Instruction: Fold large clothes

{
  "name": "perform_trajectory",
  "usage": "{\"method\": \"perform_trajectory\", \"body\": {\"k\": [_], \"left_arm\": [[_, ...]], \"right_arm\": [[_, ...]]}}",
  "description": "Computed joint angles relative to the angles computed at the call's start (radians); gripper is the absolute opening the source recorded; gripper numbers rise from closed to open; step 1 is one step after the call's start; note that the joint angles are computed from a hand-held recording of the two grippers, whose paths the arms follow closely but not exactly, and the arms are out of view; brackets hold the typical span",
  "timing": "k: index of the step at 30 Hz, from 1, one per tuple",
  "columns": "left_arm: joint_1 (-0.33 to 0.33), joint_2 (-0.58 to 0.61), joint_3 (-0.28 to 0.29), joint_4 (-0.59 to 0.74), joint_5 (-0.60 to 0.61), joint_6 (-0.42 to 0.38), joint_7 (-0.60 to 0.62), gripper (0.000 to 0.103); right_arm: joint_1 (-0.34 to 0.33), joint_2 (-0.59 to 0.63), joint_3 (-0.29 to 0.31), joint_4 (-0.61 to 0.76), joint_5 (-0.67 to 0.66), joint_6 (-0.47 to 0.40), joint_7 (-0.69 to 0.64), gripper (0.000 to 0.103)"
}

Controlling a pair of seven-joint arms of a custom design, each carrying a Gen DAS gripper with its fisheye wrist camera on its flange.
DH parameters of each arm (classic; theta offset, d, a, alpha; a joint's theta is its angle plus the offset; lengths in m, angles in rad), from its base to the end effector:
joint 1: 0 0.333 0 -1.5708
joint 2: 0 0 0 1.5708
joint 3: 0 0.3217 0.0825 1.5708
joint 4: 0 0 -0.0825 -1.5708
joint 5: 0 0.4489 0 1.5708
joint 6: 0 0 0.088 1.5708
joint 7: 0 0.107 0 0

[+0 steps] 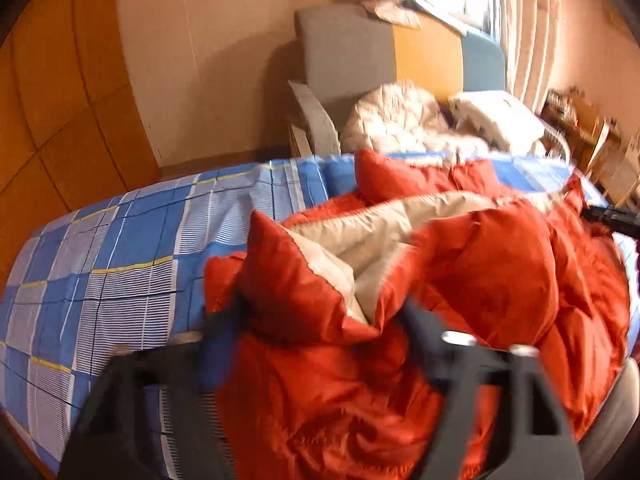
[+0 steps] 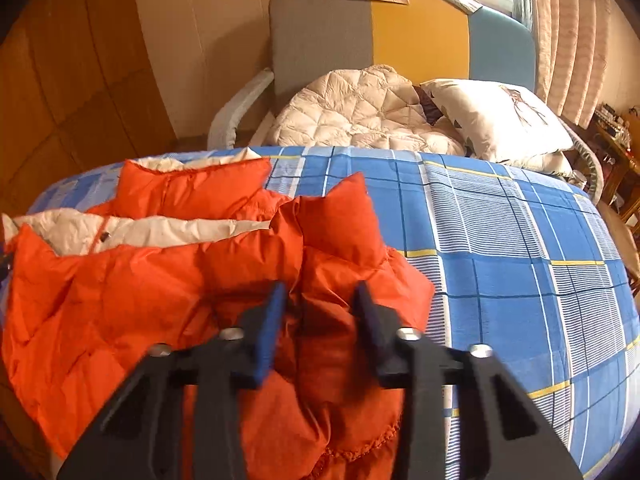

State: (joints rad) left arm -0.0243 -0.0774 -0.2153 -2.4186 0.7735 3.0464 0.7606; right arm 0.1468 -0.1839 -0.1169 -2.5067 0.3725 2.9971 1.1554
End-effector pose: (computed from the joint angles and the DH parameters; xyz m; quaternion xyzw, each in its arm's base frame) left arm 0.5293 -0.1852 0.3646 -0.5976 0.7168 -0.2617 0.2460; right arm 0.5393 -0.0100 0.3845 -0.6949 0.6354 -0.2141 0.2598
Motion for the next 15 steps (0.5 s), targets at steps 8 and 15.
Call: {"method": "perform_trajectory", "body": {"k": [8,15], "left_arm": [[0.041,-0.077,-0.014,-0.036,-0.058,0.013,-0.059,0.021],[0.116,-0.022,-0.074,0.068,0.095,-0.026,-0.235,0.019]], "right_arm": [[0.079,-0.103,-0.109,-0.03,0.058,0.035,-0.024,0.002],[0.078,-0.002,-0.107,0.093,0.2,0.004,-0.034,0.001]]}}
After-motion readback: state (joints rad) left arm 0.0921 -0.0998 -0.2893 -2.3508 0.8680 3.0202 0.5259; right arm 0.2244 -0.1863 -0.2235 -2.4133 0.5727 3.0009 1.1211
